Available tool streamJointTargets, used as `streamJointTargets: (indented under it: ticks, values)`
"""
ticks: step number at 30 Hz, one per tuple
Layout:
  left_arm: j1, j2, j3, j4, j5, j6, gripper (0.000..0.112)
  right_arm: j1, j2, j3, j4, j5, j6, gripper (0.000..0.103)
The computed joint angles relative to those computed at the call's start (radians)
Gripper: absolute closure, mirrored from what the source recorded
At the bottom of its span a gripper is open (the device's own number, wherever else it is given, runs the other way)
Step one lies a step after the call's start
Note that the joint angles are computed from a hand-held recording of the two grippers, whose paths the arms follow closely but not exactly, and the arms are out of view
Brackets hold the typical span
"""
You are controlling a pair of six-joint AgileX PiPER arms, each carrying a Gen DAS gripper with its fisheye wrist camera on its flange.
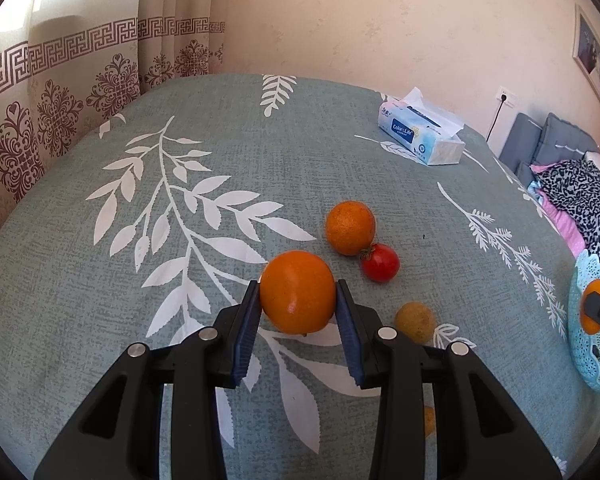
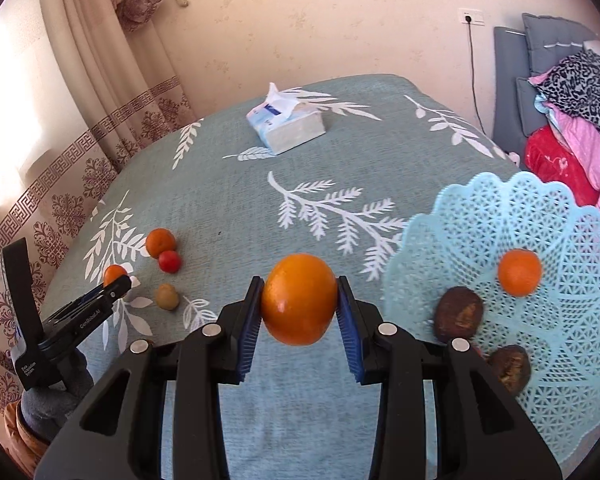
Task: Organize fruits
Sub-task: 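Carry the smaller orange into the blue basket and open the right gripper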
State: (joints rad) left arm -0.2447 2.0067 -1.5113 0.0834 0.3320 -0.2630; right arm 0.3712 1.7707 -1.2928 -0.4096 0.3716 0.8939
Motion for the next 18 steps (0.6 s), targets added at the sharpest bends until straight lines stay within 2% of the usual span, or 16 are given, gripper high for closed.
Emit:
streamJointTargets:
  ticks: [6, 9, 15, 18]
  values:
    - [-0.013, 0.000, 0.001, 0.070, 0.003, -0.062, 0.075, -0.067, -0.105, 0.142, -0.121, -0.012, 0.154, 0.066]
    - [-0.023, -0.007, 0.006, 0.110, 0.002, -0.096, 0.075, -0.115, -0.136, 0.193, -0.065, -0.031, 0.112, 0.066]
    - [-0.054, -0.037, 0.033, 0.202, -0.005, -0.169, 0.075, -0.181, -0.172, 0.264, -0.051, -0.055, 0.110, 0.066]
    - [-0.073, -0.054, 0.044, 0.241, -0.001, -0.199, 0.075, -0.213, -0.174, 0.284, 0.007, -0.074, 0.050, 0.066]
